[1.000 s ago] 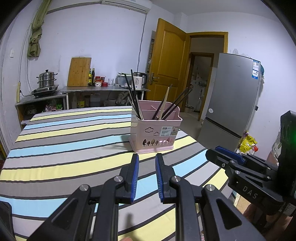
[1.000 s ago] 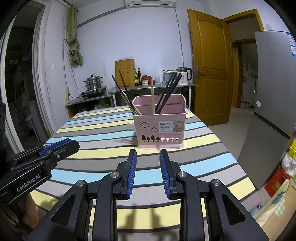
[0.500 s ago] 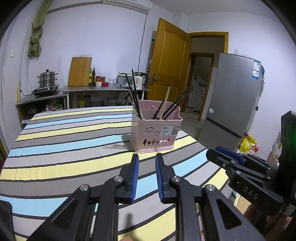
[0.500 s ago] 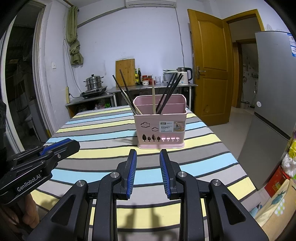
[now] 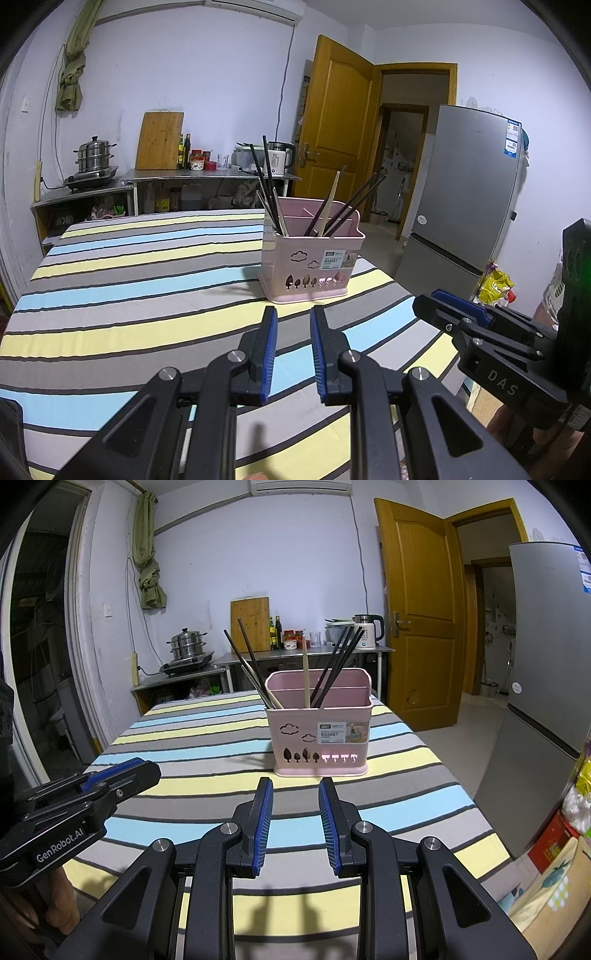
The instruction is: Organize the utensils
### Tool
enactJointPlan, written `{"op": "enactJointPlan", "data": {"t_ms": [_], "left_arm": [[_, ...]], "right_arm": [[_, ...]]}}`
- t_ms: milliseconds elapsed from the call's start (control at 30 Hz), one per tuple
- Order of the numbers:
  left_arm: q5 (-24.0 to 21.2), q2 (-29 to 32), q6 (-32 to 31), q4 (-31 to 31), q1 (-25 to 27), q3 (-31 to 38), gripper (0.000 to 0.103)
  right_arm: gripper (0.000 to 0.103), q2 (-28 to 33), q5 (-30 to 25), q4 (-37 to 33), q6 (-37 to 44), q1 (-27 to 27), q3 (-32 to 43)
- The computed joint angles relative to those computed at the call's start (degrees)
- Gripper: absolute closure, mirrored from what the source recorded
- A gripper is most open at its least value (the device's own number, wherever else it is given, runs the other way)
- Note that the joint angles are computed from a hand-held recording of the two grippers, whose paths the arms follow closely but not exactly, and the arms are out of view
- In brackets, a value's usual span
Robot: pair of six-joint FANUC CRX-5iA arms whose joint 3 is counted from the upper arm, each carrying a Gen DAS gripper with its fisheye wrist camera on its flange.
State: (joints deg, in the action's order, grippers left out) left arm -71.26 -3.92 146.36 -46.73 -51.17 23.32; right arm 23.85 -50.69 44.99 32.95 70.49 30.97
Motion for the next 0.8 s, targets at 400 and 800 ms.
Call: {"op": "enactJointPlan", "data": {"t_ms": [400,800], "left_arm": [[-1.1,0.9,0.5,-0.1,-0.3,1.0,0.084],[-1.2,1.2,0.8,0.0,-0.2,1.3,0.084]], "right_arm": [[0.076,0.1,-0.4,-0.4,0.4,0.1,0.4],[0.076,0.1,-0.3,-0.2,0.3,0.0,0.4]]}}
